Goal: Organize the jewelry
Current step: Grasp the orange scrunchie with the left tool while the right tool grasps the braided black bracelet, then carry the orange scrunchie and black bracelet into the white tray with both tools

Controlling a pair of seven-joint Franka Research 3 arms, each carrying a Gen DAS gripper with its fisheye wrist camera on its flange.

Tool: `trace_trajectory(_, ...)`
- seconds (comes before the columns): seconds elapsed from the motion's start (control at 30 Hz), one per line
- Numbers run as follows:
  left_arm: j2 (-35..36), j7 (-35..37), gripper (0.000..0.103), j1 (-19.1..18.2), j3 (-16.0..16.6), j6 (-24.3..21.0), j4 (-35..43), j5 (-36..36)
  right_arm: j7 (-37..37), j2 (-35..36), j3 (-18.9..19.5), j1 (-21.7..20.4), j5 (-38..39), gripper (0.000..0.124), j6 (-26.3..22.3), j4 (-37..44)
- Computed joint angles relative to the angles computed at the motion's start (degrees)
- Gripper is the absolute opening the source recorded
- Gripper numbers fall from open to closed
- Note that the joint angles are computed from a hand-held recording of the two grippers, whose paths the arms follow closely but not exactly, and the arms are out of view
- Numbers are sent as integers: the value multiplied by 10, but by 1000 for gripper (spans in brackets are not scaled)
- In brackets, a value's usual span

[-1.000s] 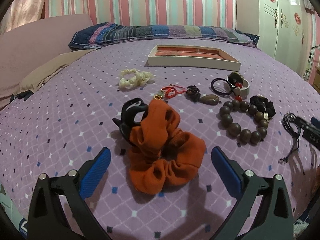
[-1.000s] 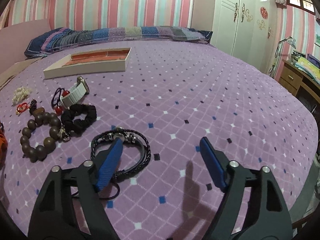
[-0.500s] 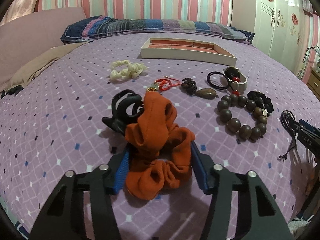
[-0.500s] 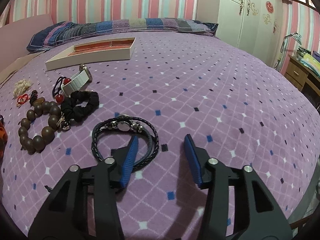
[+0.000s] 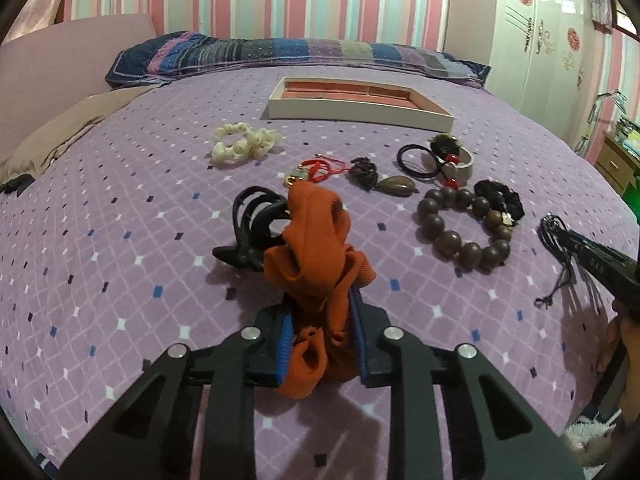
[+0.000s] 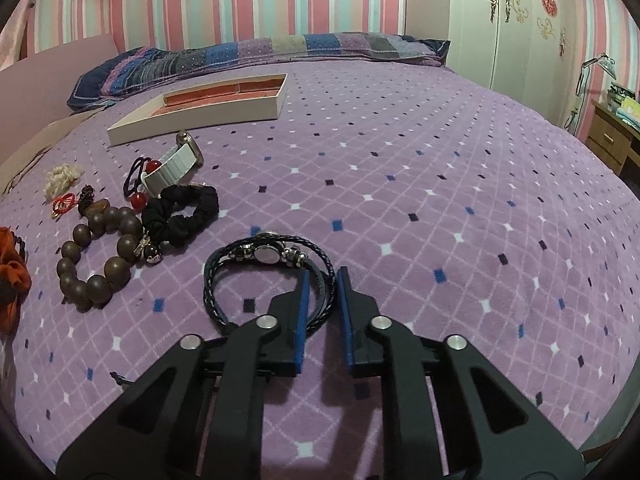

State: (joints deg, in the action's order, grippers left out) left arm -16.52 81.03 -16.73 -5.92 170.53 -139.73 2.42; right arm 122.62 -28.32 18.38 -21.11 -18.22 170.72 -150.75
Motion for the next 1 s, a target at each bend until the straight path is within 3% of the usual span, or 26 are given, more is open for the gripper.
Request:
trace_trajectory(0.37, -29, 66, 23, -62, 41, 3, 2, -61, -26, -18, -1, 2, 25, 10, 27, 1)
trace_trajectory(0.47, -23, 57, 23, -41, 23, -4, 22, -49, -36, -16, 2, 2, 35, 10, 31, 6)
trace_trajectory(0.6, 3, 85, 23, -53, 39, -17, 67, -80, -44, -11, 10, -6, 41, 10, 33, 21)
trace_trajectory(1.0, 148, 110, 23, 30, -16, -55, 271, -83, -14, 73, 64, -81, -11, 10, 48, 146)
